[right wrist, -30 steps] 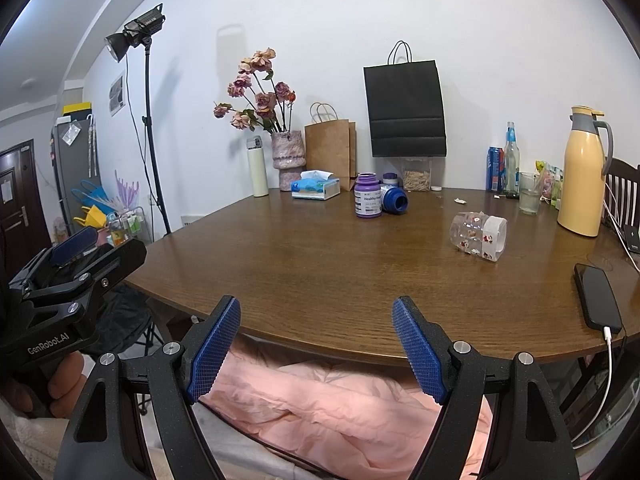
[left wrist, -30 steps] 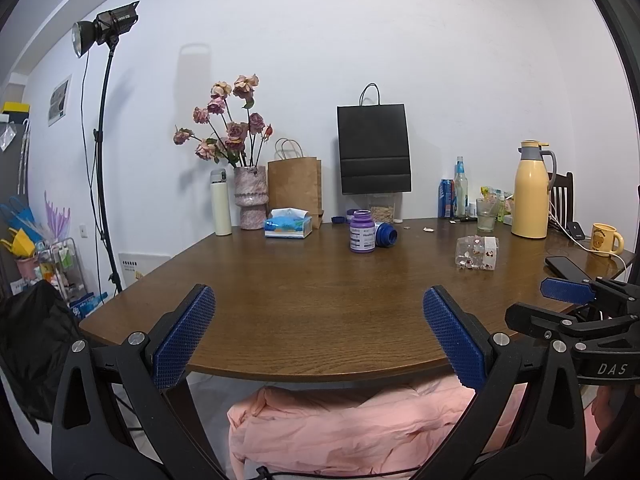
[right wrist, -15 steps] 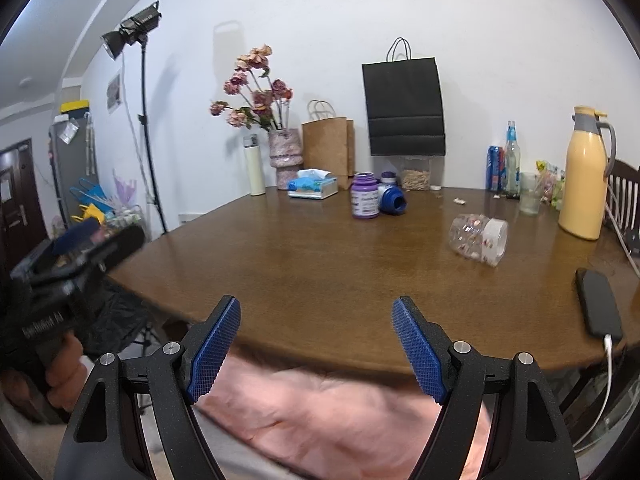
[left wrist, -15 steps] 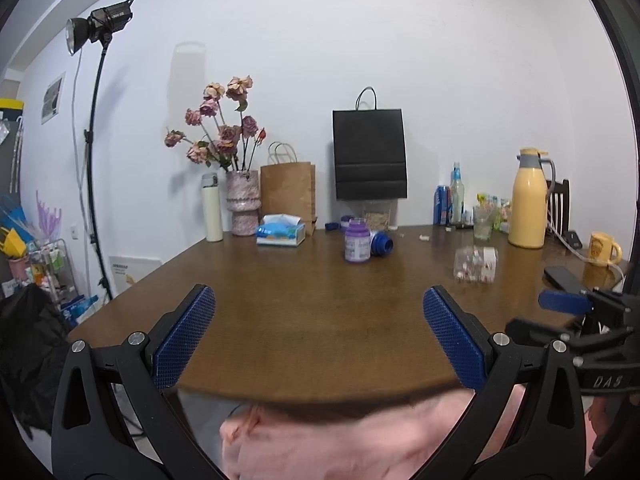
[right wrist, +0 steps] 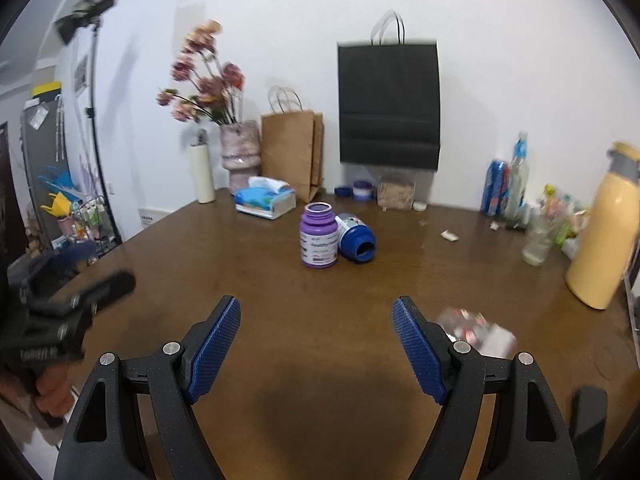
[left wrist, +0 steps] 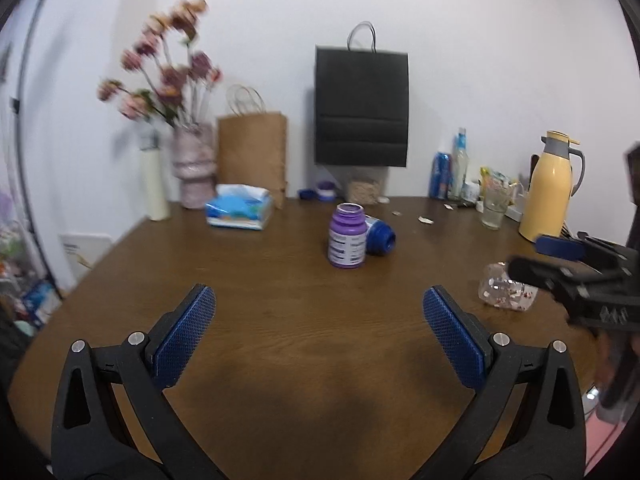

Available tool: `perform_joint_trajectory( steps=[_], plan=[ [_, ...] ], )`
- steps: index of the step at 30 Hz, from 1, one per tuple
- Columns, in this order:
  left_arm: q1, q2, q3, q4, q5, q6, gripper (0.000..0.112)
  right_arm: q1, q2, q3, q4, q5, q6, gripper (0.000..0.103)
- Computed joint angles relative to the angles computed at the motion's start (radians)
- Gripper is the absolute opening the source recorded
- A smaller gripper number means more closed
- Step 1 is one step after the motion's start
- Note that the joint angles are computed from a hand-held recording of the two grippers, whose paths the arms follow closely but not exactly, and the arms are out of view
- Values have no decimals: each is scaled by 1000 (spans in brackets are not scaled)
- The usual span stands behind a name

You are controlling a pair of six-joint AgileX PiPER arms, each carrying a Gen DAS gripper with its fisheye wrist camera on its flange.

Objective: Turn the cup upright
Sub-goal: 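Reach the right gripper to the lying blue-capped DUMAX bottle and close on it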

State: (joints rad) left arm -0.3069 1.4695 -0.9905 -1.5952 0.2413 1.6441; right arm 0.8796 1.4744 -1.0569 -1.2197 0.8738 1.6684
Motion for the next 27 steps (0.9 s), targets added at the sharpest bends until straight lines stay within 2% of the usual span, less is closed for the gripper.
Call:
perform_joint_trajectory(
  steps=[1, 2, 3, 7, 8, 11, 13, 15, 18, 20, 23, 24, 27],
  plan=[
    [-4, 41, -43, -4, 2, -9, 103, -63, -1, -9, 20, -77, -35, 83],
    [-7, 85, -96, 32, 6, -57, 103, -153, 15, -42, 71, -170, -109, 83],
    [-14, 128, -150, 108, -1, -144, 103, -218, 35, -75, 126, -223, -183, 83],
    [-21, 318, -411, 493, 69, -544, 103, -456, 197, -301, 481, -344, -583, 82],
    [-29, 375, -490, 593, 86, -643, 103, -499, 257, -378, 571, -345, -683, 82],
    [-42, 517, -696, 838, 150, -905, 103, -583, 439, -630, 809, -266, -972, 79],
    [-42, 604, -827, 913, 213, -1006, 103, -618, 558, -793, 885, -202, -1069, 74],
    [-43, 671, -929, 963, 261, -1073, 103, -649, 656, -932, 948, -153, -1133, 74],
    [-43, 732, -1017, 979, 300, -1098, 103, -682, 788, -1128, 1059, -77, -1228, 74],
    [-42, 762, -1063, 983, 328, -1102, 103, -698, 845, -1205, 1110, -57, -1260, 73],
    [-45, 787, -1098, 1009, 347, -1119, 103, -719, 966, -1392, 1186, 40, -1304, 70],
    [-46, 792, -1104, 1017, 351, -1126, 103, -720, 989, -1419, 1190, 50, -1301, 70],
    [-44, 791, -1098, 1023, 353, -1135, 103, -735, 962, -1347, 1234, -25, -1293, 69]
  ],
)
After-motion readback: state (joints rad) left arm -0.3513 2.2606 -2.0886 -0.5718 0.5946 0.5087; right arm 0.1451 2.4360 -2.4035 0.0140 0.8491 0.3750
